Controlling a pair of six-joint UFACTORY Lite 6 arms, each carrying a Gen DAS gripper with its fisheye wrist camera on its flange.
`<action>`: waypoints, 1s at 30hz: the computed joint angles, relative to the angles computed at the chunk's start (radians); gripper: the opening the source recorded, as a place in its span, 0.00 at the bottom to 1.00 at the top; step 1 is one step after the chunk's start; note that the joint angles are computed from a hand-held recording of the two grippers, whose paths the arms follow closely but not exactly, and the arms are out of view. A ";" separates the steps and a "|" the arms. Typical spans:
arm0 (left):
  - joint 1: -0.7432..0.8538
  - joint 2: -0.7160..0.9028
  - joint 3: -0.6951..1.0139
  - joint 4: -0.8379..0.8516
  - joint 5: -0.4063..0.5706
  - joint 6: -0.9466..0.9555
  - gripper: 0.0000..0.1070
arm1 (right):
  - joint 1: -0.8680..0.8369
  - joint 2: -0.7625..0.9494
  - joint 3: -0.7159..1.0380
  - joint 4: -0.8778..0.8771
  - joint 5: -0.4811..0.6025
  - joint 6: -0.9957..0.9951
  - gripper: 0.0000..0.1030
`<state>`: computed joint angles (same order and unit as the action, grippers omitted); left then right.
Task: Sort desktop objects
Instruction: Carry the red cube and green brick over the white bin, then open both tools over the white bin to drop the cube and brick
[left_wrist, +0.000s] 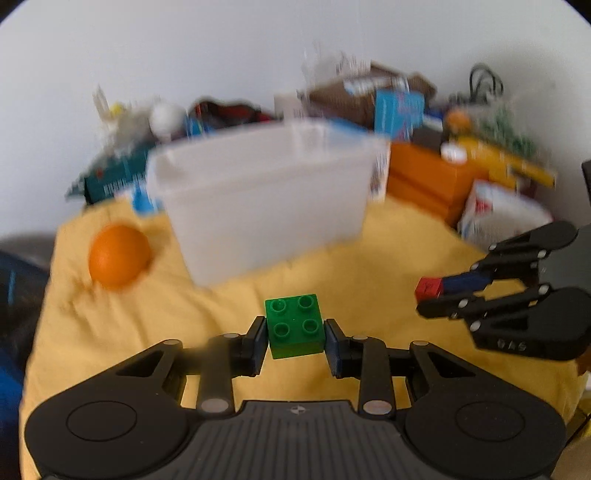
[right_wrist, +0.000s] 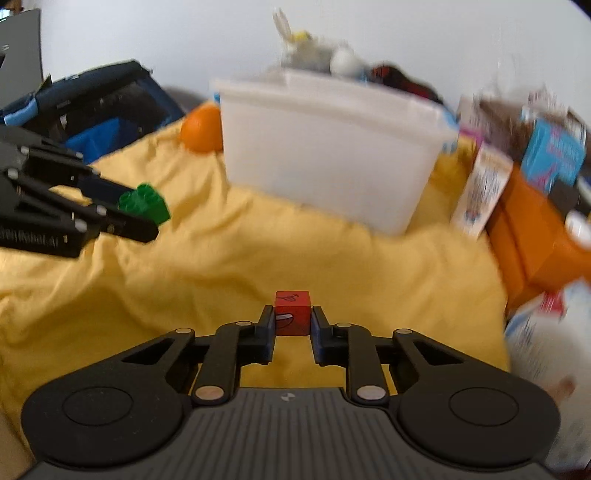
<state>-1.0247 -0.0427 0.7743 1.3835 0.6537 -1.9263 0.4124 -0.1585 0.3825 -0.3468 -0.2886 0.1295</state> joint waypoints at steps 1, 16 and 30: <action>0.017 -0.009 0.022 0.010 0.006 0.029 0.34 | -0.006 -0.002 0.022 -0.018 0.000 0.007 0.22; 0.381 0.354 0.642 0.010 -0.121 0.452 0.34 | -0.083 0.369 0.721 -0.107 -0.026 0.005 0.22; 0.416 0.554 0.784 -0.110 -0.075 0.632 0.62 | -0.084 0.654 0.969 -0.119 0.132 0.071 0.39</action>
<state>-0.6087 0.5112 1.5579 1.2732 0.5789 -1.2944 0.3285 0.4955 1.3511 -0.4657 -0.1563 0.2009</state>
